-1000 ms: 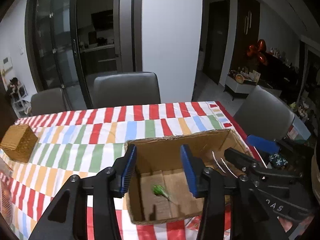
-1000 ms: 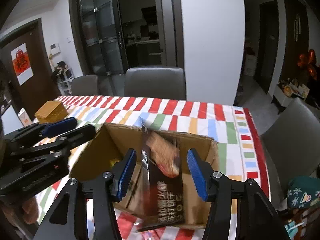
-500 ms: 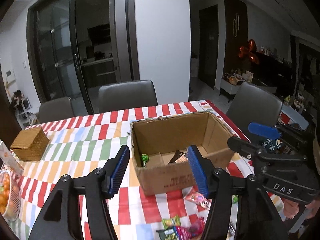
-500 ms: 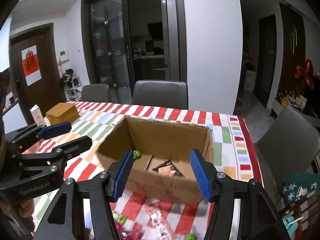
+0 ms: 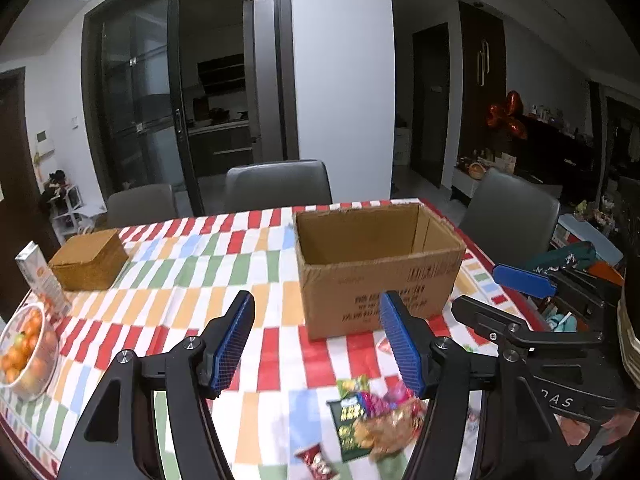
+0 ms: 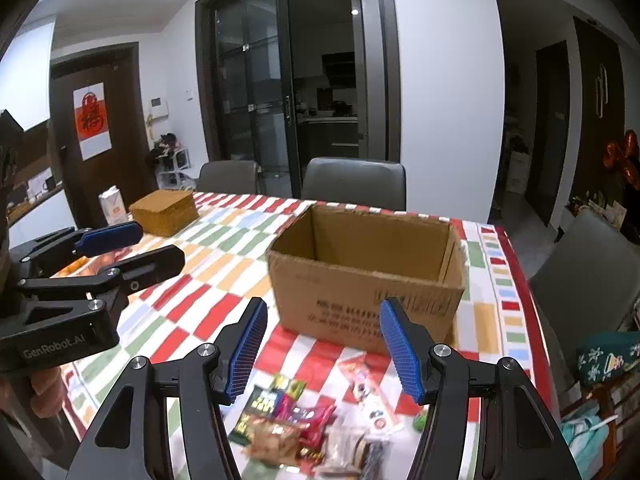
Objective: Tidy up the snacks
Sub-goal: 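Move both tools back to the snacks and grasp the red candy pack with the left tool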
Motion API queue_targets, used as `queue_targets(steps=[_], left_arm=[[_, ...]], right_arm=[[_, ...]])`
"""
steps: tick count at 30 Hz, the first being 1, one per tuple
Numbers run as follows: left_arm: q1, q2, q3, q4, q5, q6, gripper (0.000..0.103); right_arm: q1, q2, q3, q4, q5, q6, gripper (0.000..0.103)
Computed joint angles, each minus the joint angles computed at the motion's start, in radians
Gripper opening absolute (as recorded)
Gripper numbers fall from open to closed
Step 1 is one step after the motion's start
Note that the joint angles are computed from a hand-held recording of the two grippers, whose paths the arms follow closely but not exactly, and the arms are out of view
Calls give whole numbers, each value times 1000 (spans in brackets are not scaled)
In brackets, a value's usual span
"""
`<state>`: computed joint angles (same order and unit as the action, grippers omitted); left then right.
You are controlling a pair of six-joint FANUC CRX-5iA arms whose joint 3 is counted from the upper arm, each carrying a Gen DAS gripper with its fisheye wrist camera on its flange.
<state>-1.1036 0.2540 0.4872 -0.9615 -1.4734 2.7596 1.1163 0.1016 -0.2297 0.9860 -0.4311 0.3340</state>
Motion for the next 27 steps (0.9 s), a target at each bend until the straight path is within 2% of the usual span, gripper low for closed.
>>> queue_targets(steps=[5,12,27], left_arm=[[-34,-6,-40,15,-35,52,65],[-61,-3,-88,63,-60,109,65],[18,-13,-233,263,56,194,65]], right_arm=[[33,-22,-50,-4,6,1,60],[85,-28,-79,-88,-20,68,60],[115,64,20,-484,-94,328,60]])
